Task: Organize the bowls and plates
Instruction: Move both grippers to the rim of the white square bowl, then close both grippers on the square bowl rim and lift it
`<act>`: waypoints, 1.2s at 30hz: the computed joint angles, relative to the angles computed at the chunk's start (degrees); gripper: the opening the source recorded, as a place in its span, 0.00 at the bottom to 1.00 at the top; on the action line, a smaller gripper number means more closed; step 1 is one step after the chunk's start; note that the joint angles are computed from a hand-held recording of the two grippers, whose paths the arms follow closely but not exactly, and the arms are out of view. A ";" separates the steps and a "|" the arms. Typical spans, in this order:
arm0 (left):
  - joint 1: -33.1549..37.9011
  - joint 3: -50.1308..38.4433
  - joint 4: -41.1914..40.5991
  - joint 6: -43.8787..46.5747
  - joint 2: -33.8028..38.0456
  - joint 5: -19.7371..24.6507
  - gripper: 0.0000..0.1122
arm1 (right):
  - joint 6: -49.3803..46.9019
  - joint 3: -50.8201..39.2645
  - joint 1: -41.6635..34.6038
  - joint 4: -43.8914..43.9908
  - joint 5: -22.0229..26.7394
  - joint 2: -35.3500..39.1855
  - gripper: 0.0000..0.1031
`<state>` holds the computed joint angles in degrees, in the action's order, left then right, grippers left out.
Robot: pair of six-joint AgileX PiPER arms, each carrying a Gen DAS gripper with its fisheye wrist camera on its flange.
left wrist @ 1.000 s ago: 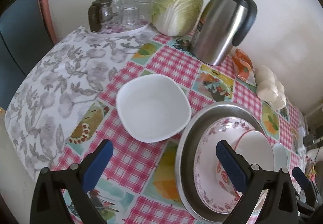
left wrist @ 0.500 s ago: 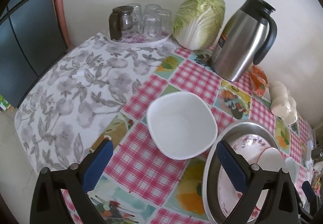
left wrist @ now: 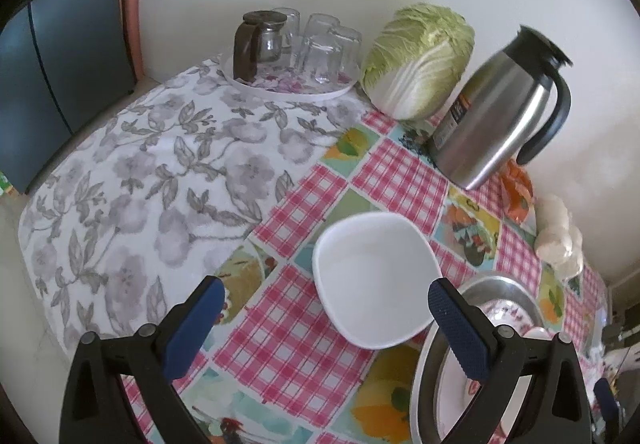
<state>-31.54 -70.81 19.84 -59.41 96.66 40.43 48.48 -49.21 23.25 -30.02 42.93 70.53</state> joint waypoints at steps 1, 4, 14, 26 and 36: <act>0.88 0.14 -1.25 0.98 -0.05 -0.91 0.92 | 0.11 -0.53 0.53 -0.27 0.05 0.47 0.93; 2.36 0.59 -2.83 2.43 0.03 -2.44 0.92 | -0.37 -2.49 1.78 -0.36 -0.38 2.15 0.93; 7.07 5.45 -5.64 3.24 0.16 -10.17 0.92 | -7.55 -18.38 4.15 5.91 3.74 15.82 0.93; 11.57 4.84 -18.17 17.32 3.53 -11.34 0.92 | -18.04 -32.46 2.60 15.31 9.67 30.18 0.60; 12.49 1.30 -26.43 25.07 8.55 -9.67 0.78 | -22.56 -38.77 2.47 19.22 11.34 37.82 0.38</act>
<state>-19.05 -69.51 -6.59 -34.34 105.21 30.76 25.92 -87.98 25.72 -10.80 54.27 108.36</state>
